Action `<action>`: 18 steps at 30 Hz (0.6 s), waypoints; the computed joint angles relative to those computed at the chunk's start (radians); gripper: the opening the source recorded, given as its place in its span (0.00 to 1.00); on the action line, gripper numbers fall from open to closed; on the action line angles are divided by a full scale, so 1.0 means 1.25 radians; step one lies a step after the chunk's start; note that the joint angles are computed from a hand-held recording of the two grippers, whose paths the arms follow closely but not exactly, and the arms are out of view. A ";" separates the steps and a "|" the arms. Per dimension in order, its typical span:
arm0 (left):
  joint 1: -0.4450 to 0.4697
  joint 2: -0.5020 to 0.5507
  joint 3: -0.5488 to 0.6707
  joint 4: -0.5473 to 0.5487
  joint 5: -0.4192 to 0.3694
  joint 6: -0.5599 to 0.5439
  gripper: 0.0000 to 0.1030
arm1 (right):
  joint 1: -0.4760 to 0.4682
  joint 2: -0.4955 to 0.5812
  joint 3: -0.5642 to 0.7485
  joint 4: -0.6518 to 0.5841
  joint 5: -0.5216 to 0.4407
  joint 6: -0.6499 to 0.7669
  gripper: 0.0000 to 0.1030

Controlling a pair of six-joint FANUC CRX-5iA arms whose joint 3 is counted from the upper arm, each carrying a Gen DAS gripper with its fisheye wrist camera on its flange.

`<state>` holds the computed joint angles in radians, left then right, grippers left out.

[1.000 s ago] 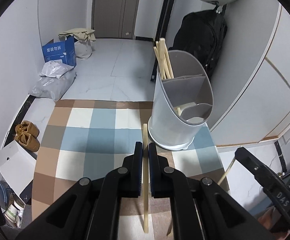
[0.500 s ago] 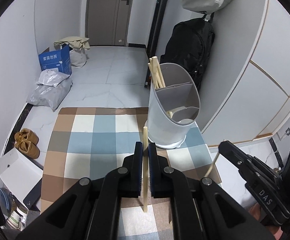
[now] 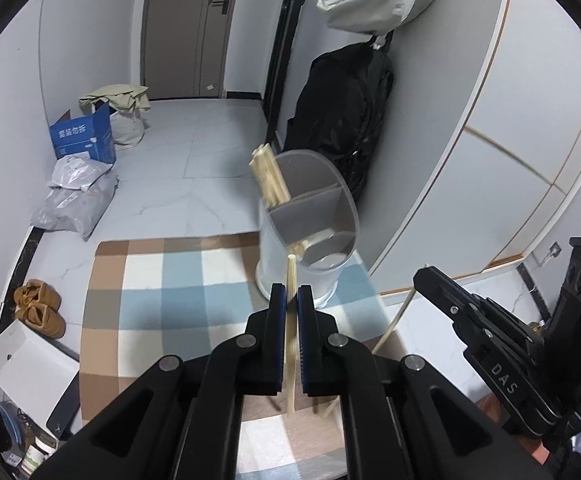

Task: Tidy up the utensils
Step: 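Lift and carry both held chopsticks upright over the white utensil holder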

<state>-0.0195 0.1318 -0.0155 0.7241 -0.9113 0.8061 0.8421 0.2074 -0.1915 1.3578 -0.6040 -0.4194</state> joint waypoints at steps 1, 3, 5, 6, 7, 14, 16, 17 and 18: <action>-0.002 0.005 0.012 0.010 -0.007 0.001 0.01 | -0.003 -0.002 0.007 -0.008 0.000 0.018 0.03; -0.007 0.012 0.025 0.025 -0.011 0.003 0.01 | -0.004 -0.002 0.032 -0.034 -0.015 0.079 0.03; -0.012 0.024 0.047 0.044 -0.014 0.009 0.01 | -0.007 -0.002 0.052 -0.052 -0.021 0.128 0.03; -0.014 0.034 0.065 0.057 -0.020 0.013 0.01 | -0.011 -0.003 0.063 -0.059 -0.023 0.152 0.03; -0.015 0.041 0.077 0.066 -0.024 0.016 0.01 | -0.015 -0.001 0.082 -0.069 -0.026 0.187 0.03; -0.026 0.105 0.185 0.117 -0.027 0.046 0.01 | -0.044 0.031 0.202 -0.119 -0.019 0.366 0.03; -0.029 0.121 0.209 0.128 -0.020 0.052 0.01 | -0.053 0.051 0.248 -0.137 -0.015 0.425 0.03; -0.031 0.129 0.221 0.132 -0.016 0.058 0.01 | -0.058 0.063 0.273 -0.149 -0.011 0.459 0.03; -0.031 0.141 0.238 0.139 -0.017 0.064 0.01 | -0.061 0.075 0.299 -0.163 -0.009 0.492 0.03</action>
<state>-0.0585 0.3086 0.2814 0.8978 -0.9322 0.8867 0.7660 0.3011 0.1821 1.1545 -0.6155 0.1955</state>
